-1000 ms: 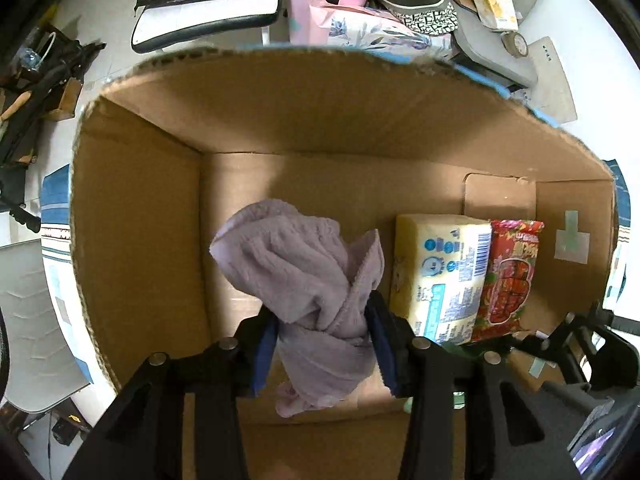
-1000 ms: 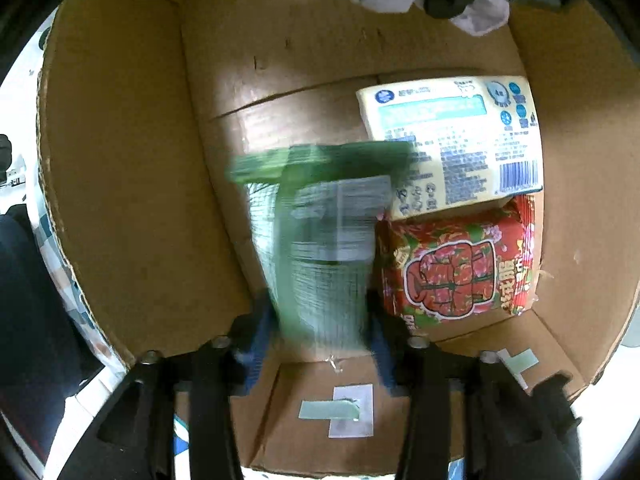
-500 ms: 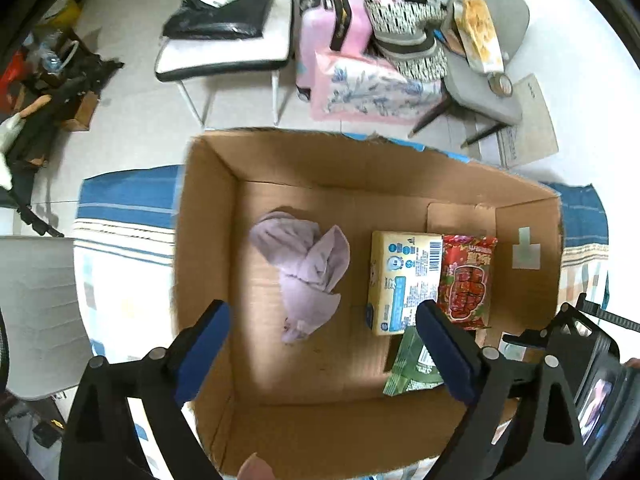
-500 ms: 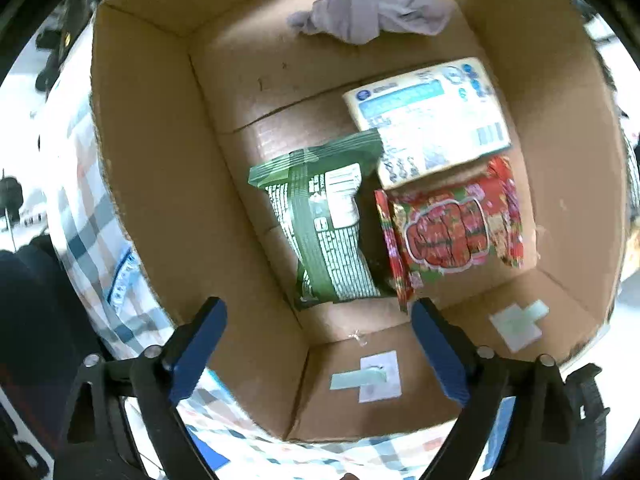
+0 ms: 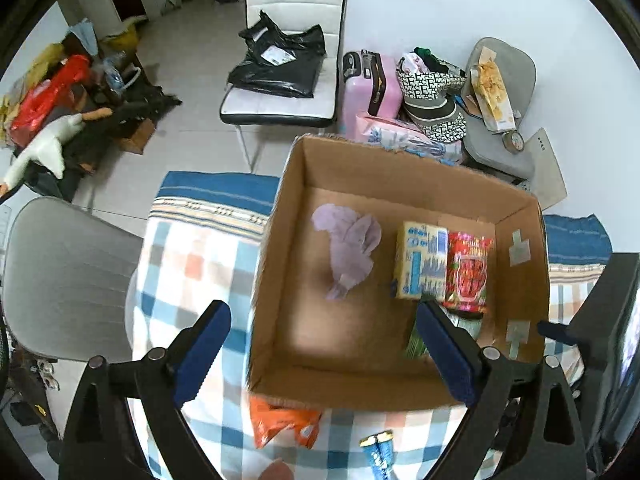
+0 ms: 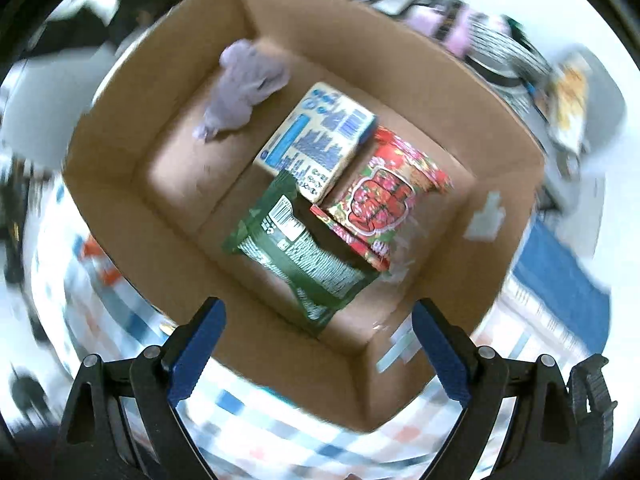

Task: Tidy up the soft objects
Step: 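Grasp the orange snack bag with the left tool while the right grasps the blue stick pack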

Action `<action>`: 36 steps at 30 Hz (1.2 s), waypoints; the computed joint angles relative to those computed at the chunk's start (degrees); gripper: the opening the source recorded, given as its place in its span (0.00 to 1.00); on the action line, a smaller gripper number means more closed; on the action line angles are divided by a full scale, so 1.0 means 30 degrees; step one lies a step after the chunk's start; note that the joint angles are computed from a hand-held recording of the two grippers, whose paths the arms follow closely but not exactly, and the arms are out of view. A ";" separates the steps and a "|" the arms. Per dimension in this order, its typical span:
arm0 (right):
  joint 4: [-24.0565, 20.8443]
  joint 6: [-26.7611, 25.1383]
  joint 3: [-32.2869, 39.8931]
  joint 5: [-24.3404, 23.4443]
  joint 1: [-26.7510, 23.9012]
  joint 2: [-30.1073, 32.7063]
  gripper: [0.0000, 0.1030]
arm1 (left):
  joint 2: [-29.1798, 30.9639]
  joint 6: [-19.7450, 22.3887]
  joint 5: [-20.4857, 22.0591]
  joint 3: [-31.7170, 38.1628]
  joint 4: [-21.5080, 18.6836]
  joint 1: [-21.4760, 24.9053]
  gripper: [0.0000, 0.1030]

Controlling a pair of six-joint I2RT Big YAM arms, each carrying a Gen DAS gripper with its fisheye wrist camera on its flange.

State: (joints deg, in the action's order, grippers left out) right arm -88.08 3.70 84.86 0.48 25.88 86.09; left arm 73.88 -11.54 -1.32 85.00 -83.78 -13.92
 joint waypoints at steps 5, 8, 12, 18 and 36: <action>0.0853 0.4971 -0.1396 0.0822 0.1040 -0.2112 0.93 | -0.1807 -0.0139 -0.1046 -0.1204 -0.0178 -0.0375 0.92; 0.0960 0.7930 -0.2203 0.0482 0.1422 -0.3232 0.93 | -0.2673 -0.0303 -0.1572 -0.1723 -0.0381 -0.0722 0.92; 0.0693 1.0460 -0.2549 0.1923 0.2347 -0.4286 0.93 | -0.3710 -0.0708 -0.2188 -0.2178 -0.0802 -0.1232 0.92; 0.0217 1.2104 -0.2467 0.3004 0.3374 -0.5518 0.93 | -0.4848 -0.1630 -0.3062 -0.2135 -0.1648 -0.2136 0.92; -0.0418 1.5607 -0.1726 0.2178 0.6068 -0.6973 0.93 | -0.6864 0.1132 0.0121 -0.3331 -0.2361 0.0345 1.00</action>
